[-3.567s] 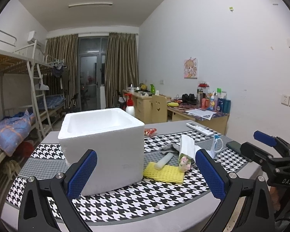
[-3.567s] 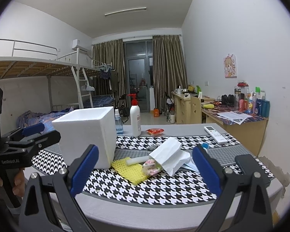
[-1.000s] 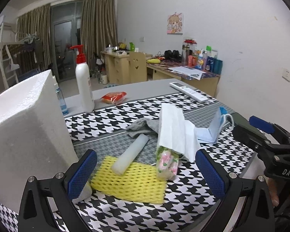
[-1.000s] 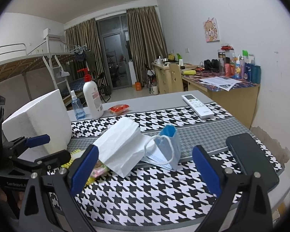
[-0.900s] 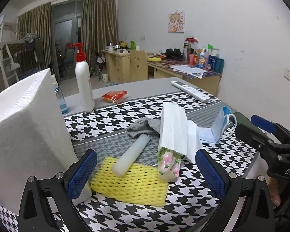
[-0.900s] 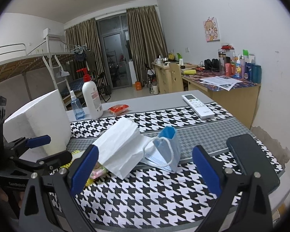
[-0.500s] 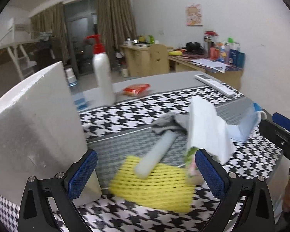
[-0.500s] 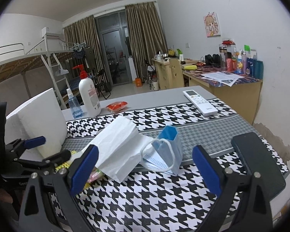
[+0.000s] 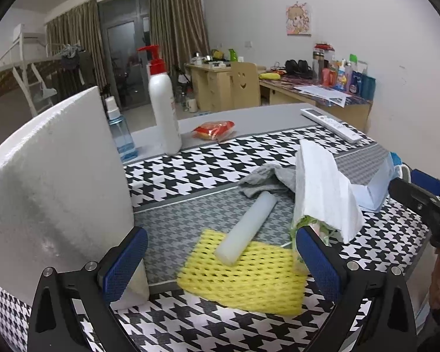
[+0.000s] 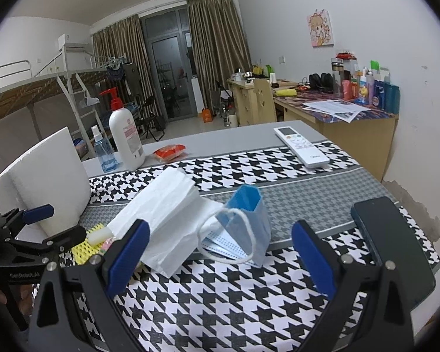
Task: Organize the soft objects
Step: 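Move the left tool to the white foam stick while the right tool approaches the blue mask, then close the left gripper on the foam stick while the right gripper grasps the blue mask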
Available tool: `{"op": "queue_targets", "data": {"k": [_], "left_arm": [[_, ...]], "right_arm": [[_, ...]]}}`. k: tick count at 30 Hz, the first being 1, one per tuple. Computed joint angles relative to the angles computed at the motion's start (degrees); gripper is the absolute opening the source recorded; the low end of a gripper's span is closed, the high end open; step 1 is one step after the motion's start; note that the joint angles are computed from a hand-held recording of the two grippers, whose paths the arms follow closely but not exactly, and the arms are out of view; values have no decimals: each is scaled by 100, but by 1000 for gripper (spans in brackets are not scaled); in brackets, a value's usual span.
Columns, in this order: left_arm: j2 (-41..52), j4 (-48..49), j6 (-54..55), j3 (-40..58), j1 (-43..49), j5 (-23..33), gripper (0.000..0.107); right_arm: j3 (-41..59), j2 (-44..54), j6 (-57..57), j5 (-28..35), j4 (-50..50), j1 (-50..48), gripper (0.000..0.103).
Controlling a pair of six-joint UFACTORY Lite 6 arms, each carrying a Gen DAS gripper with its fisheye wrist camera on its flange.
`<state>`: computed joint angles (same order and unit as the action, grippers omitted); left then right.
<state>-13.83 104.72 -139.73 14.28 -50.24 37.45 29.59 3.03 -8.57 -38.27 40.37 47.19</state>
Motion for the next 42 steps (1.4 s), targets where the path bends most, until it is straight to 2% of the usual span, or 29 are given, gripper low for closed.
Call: {"op": "queue_targets", "data": {"k": [3,8,10,13,19,23,26,31,42], "left_arm": [[114,107,-55,88,16,-98,100],[468,345,-3,369,274,-439,82],[533,619,-142,403,438,-615,81],[659,889,-271,463,535,-752,72],[991,1244,-313,686,606,-903,65],[1318,1572,-451,878,914,-1159,55],[1496,1690,-525,955,991,-1224,51],[1572,1892,-668,978,1149,-1284,51],[1672,2204,-918,997,1317,-1297,35]], "right_arm": [[20,12,-37,22,-24,-24,99],[38,19,113,117,-235,-191,99],[132,110,27,200,-175,-206,99],[254,234,-82,294,-76,-218,99],[299,317,25,295,-163,-245,99],[336,359,8,357,-155,-268,99],[349,384,37,397,-198,-319,99],[500,562,-23,524,-170,-386,99],[876,947,-229,762,74,-509,99]]}}
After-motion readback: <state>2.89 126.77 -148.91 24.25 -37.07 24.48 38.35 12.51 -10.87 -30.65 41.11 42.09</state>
